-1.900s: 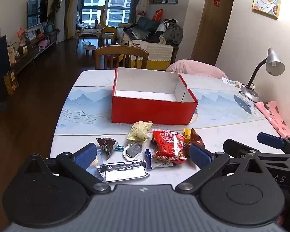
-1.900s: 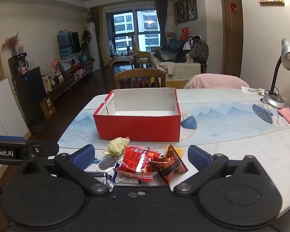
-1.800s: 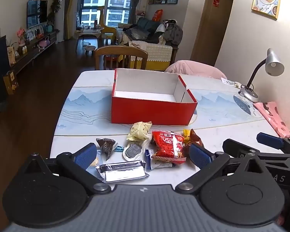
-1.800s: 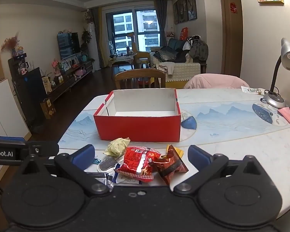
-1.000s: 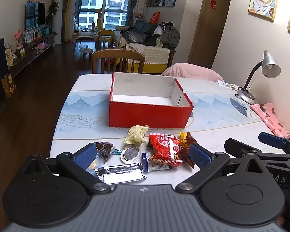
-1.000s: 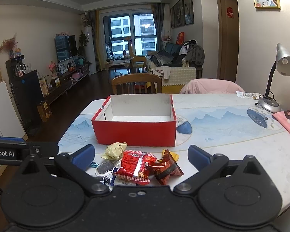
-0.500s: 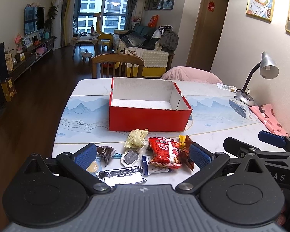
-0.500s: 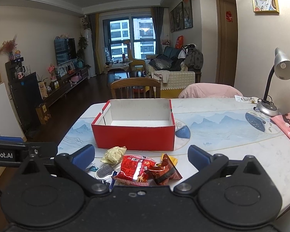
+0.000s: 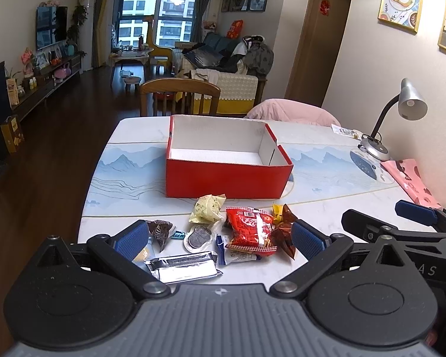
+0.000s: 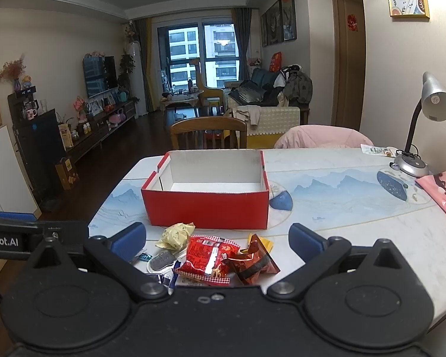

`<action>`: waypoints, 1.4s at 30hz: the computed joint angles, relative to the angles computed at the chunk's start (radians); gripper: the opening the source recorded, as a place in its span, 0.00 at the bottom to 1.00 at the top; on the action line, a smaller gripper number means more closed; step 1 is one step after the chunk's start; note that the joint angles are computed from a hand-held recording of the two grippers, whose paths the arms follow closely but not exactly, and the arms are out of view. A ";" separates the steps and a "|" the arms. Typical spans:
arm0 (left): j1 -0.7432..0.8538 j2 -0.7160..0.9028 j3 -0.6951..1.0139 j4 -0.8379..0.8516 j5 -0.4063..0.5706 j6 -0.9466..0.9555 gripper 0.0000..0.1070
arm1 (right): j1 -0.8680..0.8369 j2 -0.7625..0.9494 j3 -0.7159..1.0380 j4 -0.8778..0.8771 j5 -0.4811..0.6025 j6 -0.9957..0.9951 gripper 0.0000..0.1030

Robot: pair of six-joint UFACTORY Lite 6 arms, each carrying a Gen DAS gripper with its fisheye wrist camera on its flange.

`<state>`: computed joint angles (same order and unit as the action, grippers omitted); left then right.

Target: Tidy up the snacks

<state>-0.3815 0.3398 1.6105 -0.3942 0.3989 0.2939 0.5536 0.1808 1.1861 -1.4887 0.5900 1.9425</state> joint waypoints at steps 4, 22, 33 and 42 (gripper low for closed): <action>-0.002 0.003 0.013 -0.001 0.013 0.007 0.96 | -0.003 0.006 0.019 0.039 -0.008 -0.038 0.99; 0.002 0.028 0.067 0.039 0.061 -0.051 0.96 | -0.050 -0.039 -0.005 0.044 -0.088 -0.060 0.99; -0.010 0.049 0.090 0.070 0.059 -0.088 0.96 | -0.054 -0.040 -0.014 0.018 -0.097 -0.040 0.99; -0.020 0.169 0.228 0.163 0.088 -0.189 0.96 | -0.135 -0.011 0.009 0.056 -0.200 -0.106 0.99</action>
